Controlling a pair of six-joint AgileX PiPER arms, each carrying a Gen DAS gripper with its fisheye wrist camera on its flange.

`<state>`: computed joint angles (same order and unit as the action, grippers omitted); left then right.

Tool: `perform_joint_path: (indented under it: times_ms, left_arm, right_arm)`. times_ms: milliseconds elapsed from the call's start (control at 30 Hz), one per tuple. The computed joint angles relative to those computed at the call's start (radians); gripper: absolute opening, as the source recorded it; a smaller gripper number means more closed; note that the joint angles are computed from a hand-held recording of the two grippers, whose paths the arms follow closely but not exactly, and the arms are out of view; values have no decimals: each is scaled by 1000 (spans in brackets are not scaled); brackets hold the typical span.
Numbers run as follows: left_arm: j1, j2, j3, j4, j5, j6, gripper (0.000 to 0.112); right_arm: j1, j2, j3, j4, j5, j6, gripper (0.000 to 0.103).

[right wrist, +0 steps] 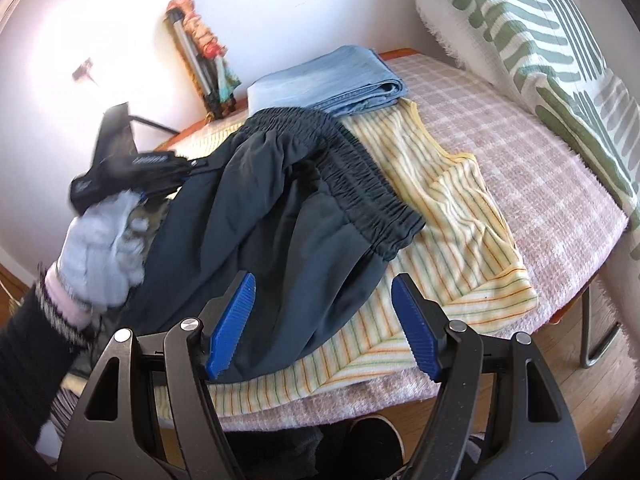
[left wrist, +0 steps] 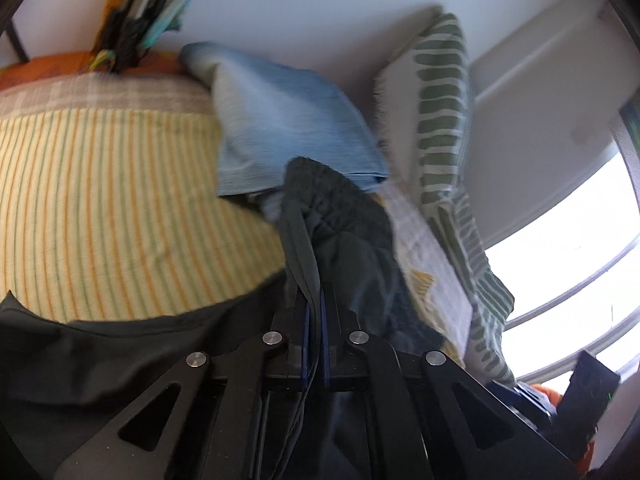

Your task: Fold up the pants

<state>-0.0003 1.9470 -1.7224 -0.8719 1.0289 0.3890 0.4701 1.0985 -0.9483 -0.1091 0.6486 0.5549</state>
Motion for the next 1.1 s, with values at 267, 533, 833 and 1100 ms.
perform_joint_path:
  times_ms: [267,533,833,1100]
  left_arm:
    - [-94,-137,140,-40,2,108,2]
    - [-238,-133,199,0,-30,100,2]
    - [-184,-353,355,196,-33,95,34]
    - [-169,-618,652,473,-69,108,34]
  right_arm:
    - [-259,76,-146,483,18,-460,73]
    - [-417,317,-304,775,107,-679,75]
    - [-434,434,-302,714,118,-662,68]
    - [-450,450,-283,715,108,-681,32]
